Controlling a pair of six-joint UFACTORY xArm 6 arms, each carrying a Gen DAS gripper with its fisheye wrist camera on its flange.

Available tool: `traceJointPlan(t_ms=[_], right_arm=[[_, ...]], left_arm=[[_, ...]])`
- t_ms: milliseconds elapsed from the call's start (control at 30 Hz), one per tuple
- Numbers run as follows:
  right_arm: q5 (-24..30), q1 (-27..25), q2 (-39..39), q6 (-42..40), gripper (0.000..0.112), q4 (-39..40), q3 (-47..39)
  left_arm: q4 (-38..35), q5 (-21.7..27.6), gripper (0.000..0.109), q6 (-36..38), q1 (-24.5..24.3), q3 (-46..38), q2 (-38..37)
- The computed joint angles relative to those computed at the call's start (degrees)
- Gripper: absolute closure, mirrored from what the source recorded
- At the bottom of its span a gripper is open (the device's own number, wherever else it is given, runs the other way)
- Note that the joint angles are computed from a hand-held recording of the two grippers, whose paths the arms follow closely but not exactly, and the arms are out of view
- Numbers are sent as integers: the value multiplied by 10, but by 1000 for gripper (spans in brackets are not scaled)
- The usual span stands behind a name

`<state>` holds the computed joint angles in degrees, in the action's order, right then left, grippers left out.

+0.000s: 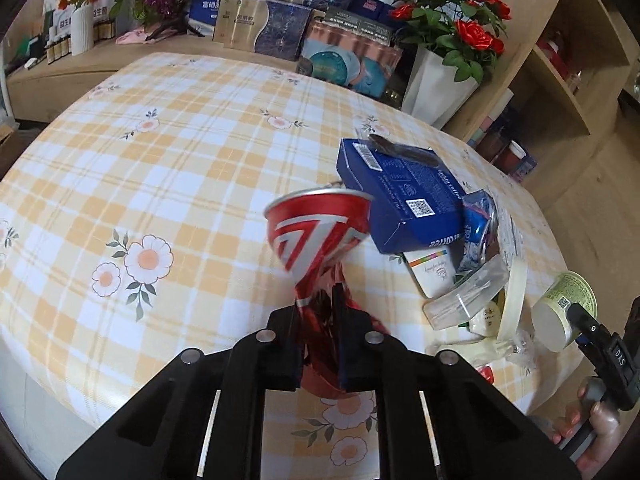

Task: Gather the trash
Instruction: 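Grasp the crushed red can with the left tool and lift it, then drop the red can into the brown bin with the left tool while the right tool holds the cup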

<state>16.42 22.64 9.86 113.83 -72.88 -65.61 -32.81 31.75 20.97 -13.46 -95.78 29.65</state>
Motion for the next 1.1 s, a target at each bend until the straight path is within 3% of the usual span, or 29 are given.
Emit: traceJointPlan(t_ms=[433, 800, 1100], right_arm=[[42, 47, -45, -28, 25, -22, 15], [74, 109, -99, -33, 25, -39, 61], [75, 154, -114, -26, 25, -29, 84]], left_arm=[[-147, -49, 97, 154, -21, 146, -156], [-228, -48, 97, 249, -42, 301, -319], [-264, -32, 97, 278, -40, 386, -408]])
